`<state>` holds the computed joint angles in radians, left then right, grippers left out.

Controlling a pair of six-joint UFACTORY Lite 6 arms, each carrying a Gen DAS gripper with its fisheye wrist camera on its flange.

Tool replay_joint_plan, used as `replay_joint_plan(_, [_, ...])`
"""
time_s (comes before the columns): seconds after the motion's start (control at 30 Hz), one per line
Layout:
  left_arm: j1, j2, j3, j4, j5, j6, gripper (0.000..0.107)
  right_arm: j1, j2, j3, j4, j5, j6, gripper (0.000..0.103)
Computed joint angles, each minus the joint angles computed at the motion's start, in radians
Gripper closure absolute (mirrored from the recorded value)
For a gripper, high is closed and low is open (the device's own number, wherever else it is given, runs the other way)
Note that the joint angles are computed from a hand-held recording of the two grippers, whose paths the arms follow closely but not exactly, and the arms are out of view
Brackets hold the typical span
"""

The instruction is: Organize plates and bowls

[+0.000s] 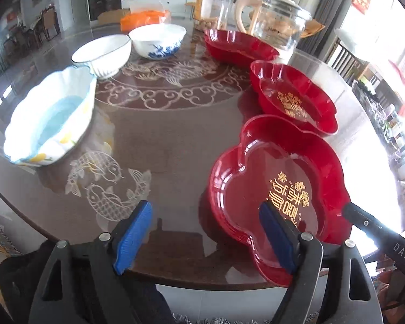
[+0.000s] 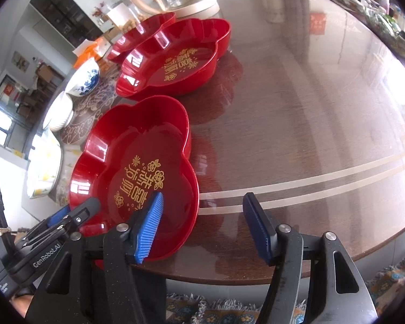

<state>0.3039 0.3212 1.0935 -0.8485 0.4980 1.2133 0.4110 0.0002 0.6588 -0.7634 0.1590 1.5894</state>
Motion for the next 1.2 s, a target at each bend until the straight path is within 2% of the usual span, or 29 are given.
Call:
replay_joint_plan(0.1, [0.051, -0.074, -0.014, -0.031, -0.049, 0.057, 0.018, 0.058, -0.083, -0.005, -0.182, 0.138, 0.2, 0.036])
replay_joint_plan(0.2, [0.077, -0.143, -0.03, -0.015, -0.1, 0.064, 0.016, 0.15, -0.177, -0.006, -0.271, 0.314, 0.308, 0.036])
replay_joint_plan(0.3, [0.104, -0.204, -0.052, 0.005, -0.119, 0.078, 0.016, 0.267, -0.205, 0.051, -0.323, 0.489, 0.35, 0.034])
replay_joint_plan(0.43, [0.152, -0.279, -0.091, -0.016, -0.108, 0.121, 0.011, 0.393, -0.152, 0.168, -0.355, 0.656, 0.338, 0.027])
replay_joint_plan(0.57, [0.197, -0.375, -0.155, -0.031, -0.111, 0.164, 0.01, 0.433, -0.104, 0.224, -0.347, 0.686, 0.322, 0.027])
replay_joint_plan(0.83, [0.27, -0.509, -0.222, -0.005, -0.055, 0.16, 0.01, 0.508, -0.179, 0.167, -0.339, 0.739, 0.382, 0.027])
replay_joint_plan(0.93, [0.261, -0.546, -0.234, 0.069, -0.056, 0.081, 0.01, 0.537, -0.202, 0.147, -0.345, 0.765, 0.396, 0.027])
replay_joint_plan(1.03, [0.228, -0.561, -0.24, 0.215, -0.07, -0.075, 0.008, 0.577, -0.219, 0.132, -0.355, 0.815, 0.411, 0.027])
replay_joint_plan(1.1, [0.241, -0.522, -0.233, 0.229, -0.003, -0.066, 0.004, 0.618, -0.227, 0.127, -0.368, 0.883, 0.424, 0.027])
replay_joint_plan(1.2, [0.282, -0.358, -0.17, 0.246, 0.182, -0.079, 0.005, 0.689, -0.199, 0.135, -0.392, 1.031, 0.439, 0.026])
